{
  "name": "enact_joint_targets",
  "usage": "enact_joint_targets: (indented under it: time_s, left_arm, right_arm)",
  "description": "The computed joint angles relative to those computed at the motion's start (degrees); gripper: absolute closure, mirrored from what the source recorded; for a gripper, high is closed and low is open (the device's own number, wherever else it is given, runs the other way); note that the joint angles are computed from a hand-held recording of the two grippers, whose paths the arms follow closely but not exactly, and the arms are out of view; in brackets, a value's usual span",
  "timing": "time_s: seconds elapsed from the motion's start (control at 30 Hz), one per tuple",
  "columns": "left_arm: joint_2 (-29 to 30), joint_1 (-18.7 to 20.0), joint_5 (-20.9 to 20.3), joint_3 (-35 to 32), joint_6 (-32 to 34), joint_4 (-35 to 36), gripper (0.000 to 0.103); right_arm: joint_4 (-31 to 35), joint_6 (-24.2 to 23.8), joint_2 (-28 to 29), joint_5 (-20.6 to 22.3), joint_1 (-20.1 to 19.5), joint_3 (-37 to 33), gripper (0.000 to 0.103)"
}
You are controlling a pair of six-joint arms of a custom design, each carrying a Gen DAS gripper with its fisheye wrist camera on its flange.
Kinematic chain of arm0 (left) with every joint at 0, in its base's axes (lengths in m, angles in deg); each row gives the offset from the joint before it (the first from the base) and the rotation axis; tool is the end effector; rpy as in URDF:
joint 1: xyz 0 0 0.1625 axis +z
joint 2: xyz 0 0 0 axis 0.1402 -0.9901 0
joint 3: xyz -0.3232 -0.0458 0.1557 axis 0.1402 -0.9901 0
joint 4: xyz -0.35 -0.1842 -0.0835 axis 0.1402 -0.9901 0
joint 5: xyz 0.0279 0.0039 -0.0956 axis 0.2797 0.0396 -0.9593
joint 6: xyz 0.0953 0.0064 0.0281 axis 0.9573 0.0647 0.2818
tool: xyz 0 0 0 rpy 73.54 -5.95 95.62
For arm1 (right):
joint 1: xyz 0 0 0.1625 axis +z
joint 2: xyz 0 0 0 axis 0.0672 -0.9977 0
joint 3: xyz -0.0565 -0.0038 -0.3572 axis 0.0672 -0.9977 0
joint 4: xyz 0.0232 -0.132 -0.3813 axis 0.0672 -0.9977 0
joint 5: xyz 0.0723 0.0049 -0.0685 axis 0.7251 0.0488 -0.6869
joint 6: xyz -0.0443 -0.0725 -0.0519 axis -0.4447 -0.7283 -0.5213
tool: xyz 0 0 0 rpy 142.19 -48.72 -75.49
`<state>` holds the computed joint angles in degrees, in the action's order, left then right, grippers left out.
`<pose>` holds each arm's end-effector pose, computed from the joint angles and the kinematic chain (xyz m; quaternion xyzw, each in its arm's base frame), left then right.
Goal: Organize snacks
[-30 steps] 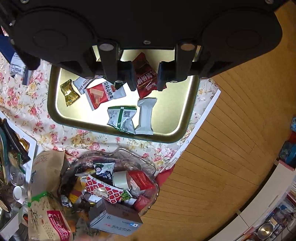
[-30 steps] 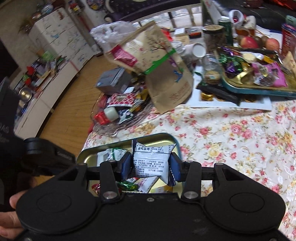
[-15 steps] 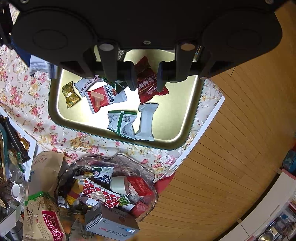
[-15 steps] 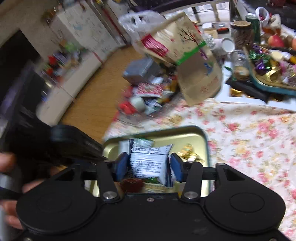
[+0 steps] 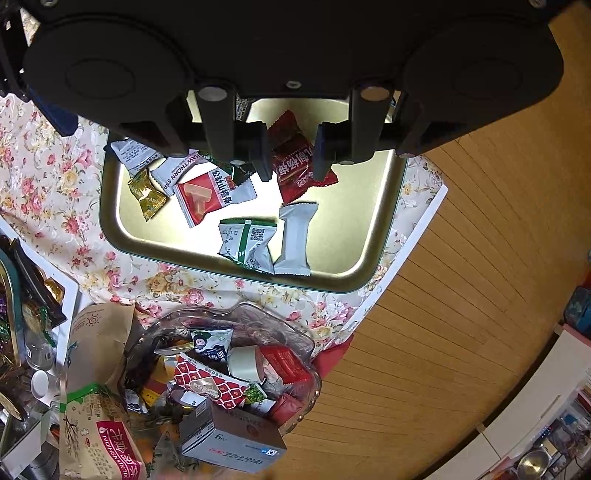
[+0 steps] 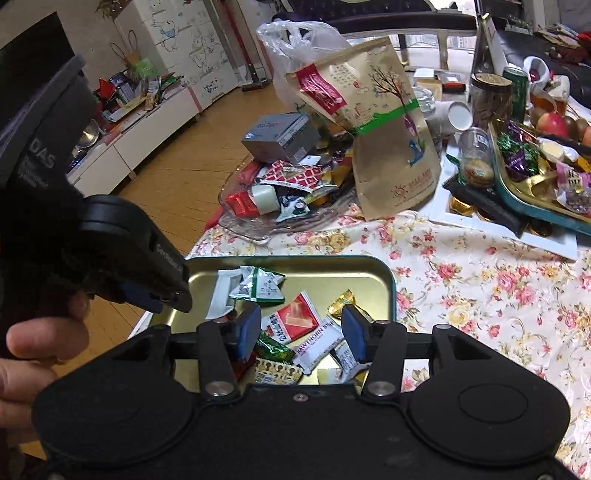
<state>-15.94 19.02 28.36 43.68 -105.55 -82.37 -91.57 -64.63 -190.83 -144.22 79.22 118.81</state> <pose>-0.4113 -0.4200 0.0244 -0.1633 0.8571 -0.1879 0.4511 0.0733 -0.3807 0.3289 0.2541 -0.9361 0.1860 0.1568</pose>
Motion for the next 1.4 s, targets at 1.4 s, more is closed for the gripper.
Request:
enact_joint_targets:
  time_s: [1.4]
  left_arm:
    - [5.3, -11.8, 2.8, 4.3, -5.1, -2.8, 0.069]
  right_arm:
    - [0.3, -6.9, -10.2, -2.6, -7.9, 2.4, 0.051]
